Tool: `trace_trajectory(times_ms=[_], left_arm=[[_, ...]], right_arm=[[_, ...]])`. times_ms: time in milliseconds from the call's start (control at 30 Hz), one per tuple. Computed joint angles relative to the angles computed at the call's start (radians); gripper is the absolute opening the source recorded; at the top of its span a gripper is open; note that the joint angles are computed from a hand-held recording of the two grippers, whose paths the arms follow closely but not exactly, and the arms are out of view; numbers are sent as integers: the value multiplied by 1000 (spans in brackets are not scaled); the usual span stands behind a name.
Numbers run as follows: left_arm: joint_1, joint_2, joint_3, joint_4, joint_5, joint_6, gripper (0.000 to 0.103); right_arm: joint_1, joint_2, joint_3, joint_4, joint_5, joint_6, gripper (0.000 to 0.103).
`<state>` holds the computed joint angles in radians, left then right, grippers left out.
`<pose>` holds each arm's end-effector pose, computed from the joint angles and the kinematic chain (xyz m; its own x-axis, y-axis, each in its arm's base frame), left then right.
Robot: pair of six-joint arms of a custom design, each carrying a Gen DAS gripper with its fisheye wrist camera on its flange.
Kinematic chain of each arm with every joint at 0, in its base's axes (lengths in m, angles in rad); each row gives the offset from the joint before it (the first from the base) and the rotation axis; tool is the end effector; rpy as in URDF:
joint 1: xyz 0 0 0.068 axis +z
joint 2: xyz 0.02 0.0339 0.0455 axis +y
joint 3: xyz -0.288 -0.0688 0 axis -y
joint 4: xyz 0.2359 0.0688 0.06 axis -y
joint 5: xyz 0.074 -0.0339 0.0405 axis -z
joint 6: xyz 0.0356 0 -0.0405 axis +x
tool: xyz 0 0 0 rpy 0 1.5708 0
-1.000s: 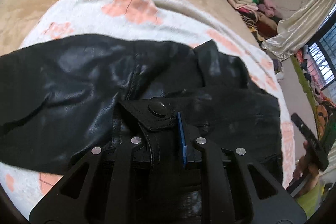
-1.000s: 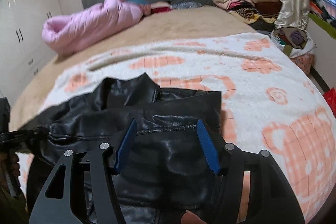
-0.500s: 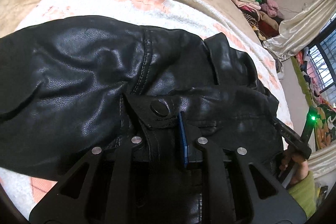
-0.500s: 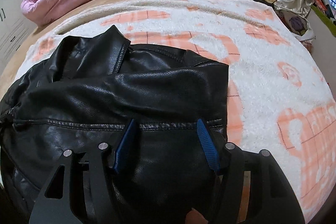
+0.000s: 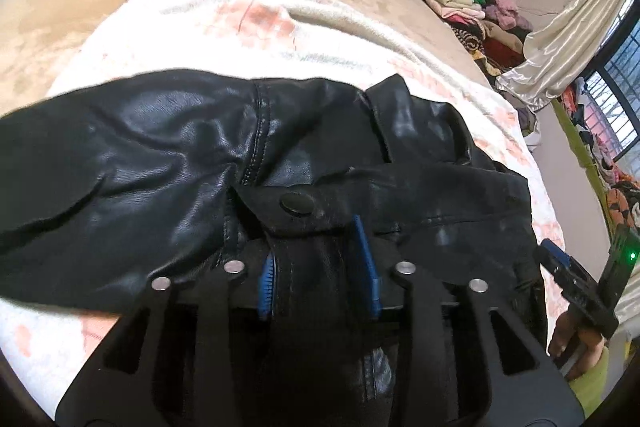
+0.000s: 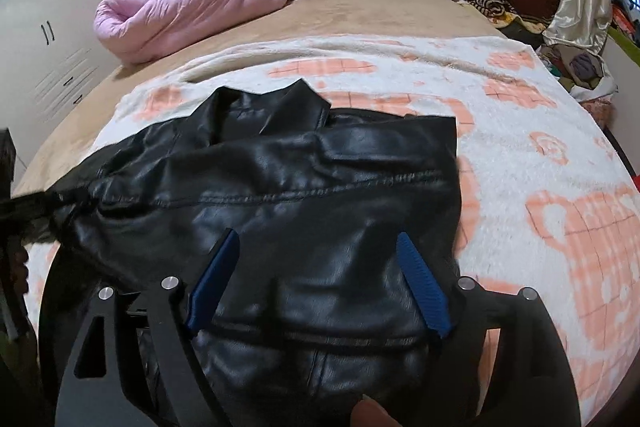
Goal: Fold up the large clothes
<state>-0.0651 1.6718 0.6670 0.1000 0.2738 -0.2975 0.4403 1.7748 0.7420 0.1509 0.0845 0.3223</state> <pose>0.2918 -0.0287 0.1480 -0.8174 -0.2295 -0.5284 -0.0107 0.9231 -0.3844 0.2911 0.1338 0.1392 -0.7815 -0.0193 -0.6236 -0.1356 0.9809 0.1396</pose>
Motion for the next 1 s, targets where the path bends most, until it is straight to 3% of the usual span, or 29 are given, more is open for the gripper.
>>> trace_trajectory(times_ms=[433,533,633,700,867,1000], left_arm=[[-178,-270,-107,-83,-269,-6,26],[-158,-297,-128,-51,-278,-50,30],[-100,-258,-92,-82,-282,-41,33],[-76,-271,-93,-94,-235,-37,33],[-163,-230,-97,-90,-173,-21,33],[-213,-77,-71,-75,-275,-27,35]], right_arm=[[69,-47,-84,15,60,43,80],[65,-28,-71,-2,58,54,80],[58,-4,-51,-36,67,70,80],[50,-11,-67,-17,57,77,80],[45,44,-37,-49,49,80,80],[43,62,-53,-18,43,79,80]])
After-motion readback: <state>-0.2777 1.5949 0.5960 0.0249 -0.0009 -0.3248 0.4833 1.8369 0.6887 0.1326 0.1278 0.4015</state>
